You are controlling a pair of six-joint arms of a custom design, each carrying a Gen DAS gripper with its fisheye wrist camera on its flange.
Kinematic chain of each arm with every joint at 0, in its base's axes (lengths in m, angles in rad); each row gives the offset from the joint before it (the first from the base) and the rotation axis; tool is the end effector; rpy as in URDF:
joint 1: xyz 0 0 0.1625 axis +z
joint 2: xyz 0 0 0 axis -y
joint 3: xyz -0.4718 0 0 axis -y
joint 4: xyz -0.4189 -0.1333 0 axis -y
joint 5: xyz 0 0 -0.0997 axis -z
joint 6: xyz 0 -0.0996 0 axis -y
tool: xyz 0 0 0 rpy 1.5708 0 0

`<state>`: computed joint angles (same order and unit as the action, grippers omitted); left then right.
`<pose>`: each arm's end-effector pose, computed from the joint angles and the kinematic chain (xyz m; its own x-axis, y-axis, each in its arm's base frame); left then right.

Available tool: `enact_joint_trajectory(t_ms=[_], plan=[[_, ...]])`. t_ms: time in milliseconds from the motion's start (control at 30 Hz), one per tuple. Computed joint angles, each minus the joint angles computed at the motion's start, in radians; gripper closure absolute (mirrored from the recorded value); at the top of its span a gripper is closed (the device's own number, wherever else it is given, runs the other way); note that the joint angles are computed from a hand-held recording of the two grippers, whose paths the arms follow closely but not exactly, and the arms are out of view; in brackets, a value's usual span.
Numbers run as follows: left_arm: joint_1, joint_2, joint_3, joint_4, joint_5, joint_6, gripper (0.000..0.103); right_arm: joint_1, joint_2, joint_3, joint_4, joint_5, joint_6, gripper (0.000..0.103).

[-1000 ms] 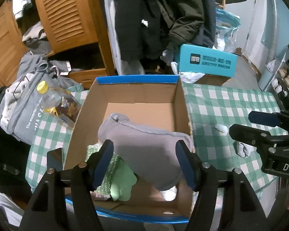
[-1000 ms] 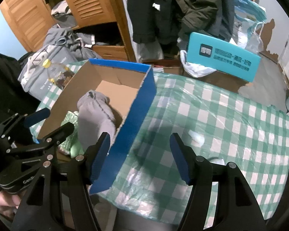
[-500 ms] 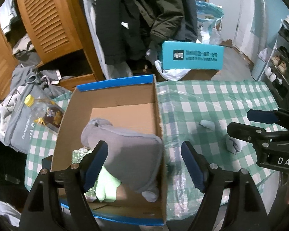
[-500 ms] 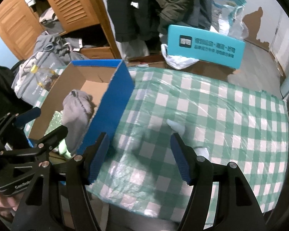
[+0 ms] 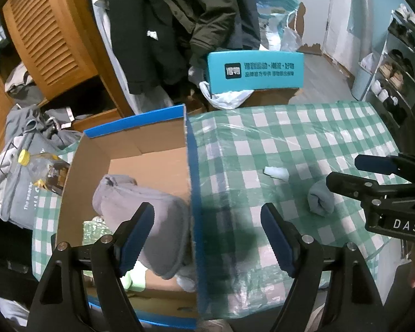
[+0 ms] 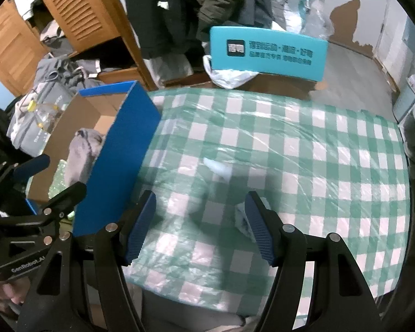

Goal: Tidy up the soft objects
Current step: 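Move both open tools back over the table toward the small grey sock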

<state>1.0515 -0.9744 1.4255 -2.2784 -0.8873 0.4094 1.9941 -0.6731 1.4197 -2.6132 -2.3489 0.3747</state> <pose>-0.2058 -0.7555 0.3208 -0.4994 0.5597 -0.6614 0.7400 0.6726 0.0104 0.3833 -0.6964 0.1333 -0.8264 0.2205 0.5182 -0.0972 0.8504 -0.5170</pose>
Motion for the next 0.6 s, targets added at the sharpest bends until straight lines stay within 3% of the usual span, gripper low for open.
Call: enact_joint_trajectory(t_ms=[600], plan=[[-0.016,0.053,0.017,0.064,0.002,-0.032,0.022,-0.054,-0.066,0.101,0.006,-0.001,0.075,0.036]])
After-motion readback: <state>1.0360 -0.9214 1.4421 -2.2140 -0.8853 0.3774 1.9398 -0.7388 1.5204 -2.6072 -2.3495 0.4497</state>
